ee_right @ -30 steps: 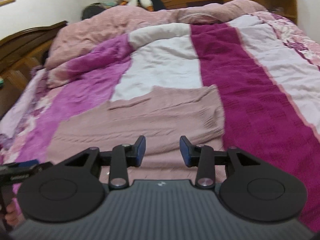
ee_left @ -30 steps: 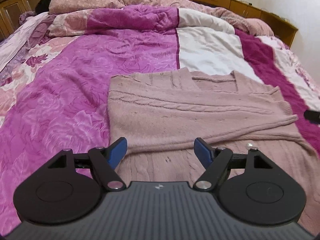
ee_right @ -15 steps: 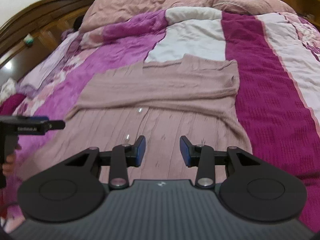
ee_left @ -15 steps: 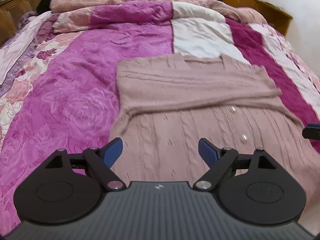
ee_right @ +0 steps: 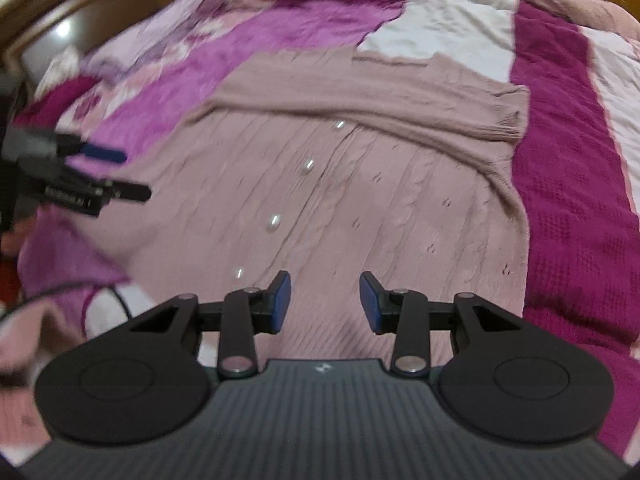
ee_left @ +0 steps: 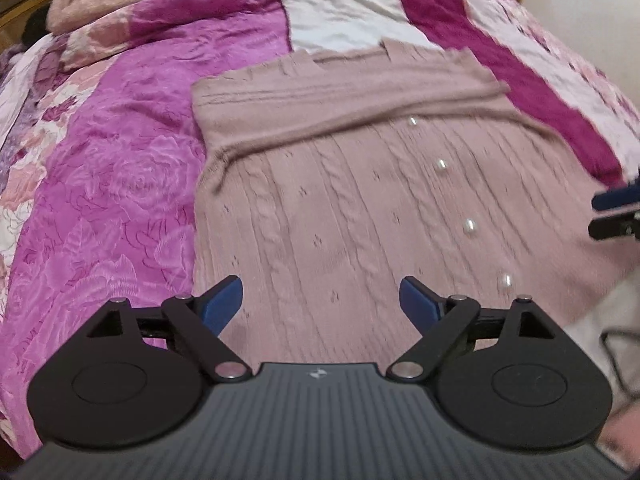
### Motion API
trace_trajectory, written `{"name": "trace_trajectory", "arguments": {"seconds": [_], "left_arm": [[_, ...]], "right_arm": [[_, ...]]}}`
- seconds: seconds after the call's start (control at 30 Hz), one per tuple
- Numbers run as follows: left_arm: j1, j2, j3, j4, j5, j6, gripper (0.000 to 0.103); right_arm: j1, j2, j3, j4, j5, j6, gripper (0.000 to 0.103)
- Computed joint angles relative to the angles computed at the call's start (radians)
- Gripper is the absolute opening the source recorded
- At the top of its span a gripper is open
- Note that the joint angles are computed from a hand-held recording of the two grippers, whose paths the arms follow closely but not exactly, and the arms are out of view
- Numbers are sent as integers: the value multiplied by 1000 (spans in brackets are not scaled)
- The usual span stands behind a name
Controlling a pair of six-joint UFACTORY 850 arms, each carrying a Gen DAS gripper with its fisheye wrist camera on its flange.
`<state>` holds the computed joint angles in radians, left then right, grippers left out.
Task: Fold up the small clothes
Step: 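Move both grippers to the ribbed hem of the cardigan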
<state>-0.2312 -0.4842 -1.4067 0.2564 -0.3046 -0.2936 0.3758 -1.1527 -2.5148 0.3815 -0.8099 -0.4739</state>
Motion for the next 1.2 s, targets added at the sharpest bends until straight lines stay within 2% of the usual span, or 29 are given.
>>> {"name": "trace_trajectory", "arguments": {"seconds": [0.13,0.2,0.23,0.27,0.37,0.47,0.53,0.63,0.77,0.97,1.07,1.2], "left_arm": [[4,15,23,-125,-27,167,90],[12,22,33,-228,-53,278,90],[15,26,39,-263,-60,318,90],[15,32,47,-287,-68,352,90],[3,48,71,-263,-77,371,91],[-18,49,81,-215,-103,399,92],[-39,51,94,-133,-98,376,93],[-70,37,97,52,-102,253,95],[-73,-8,57,105,-120,176,97],[-75,-52,20,235,-96,2,97],[-80,-62,16,301,-86,-63,97],[-83,-57,30,351,-68,-115,97]], "right_arm": [[17,51,78,-68,-8,-64,41],[25,96,154,-83,15,-108,53],[27,117,191,-82,31,-131,62],[30,136,226,-80,49,-154,64],[39,173,299,-86,77,-203,64],[46,163,294,-125,56,-200,64],[56,155,297,-189,58,-177,64],[72,167,346,-295,125,-153,64],[72,160,348,-318,173,-126,64],[65,148,342,-383,239,15,64],[59,145,343,-395,252,51,64],[58,157,359,-380,241,5,64]]}}
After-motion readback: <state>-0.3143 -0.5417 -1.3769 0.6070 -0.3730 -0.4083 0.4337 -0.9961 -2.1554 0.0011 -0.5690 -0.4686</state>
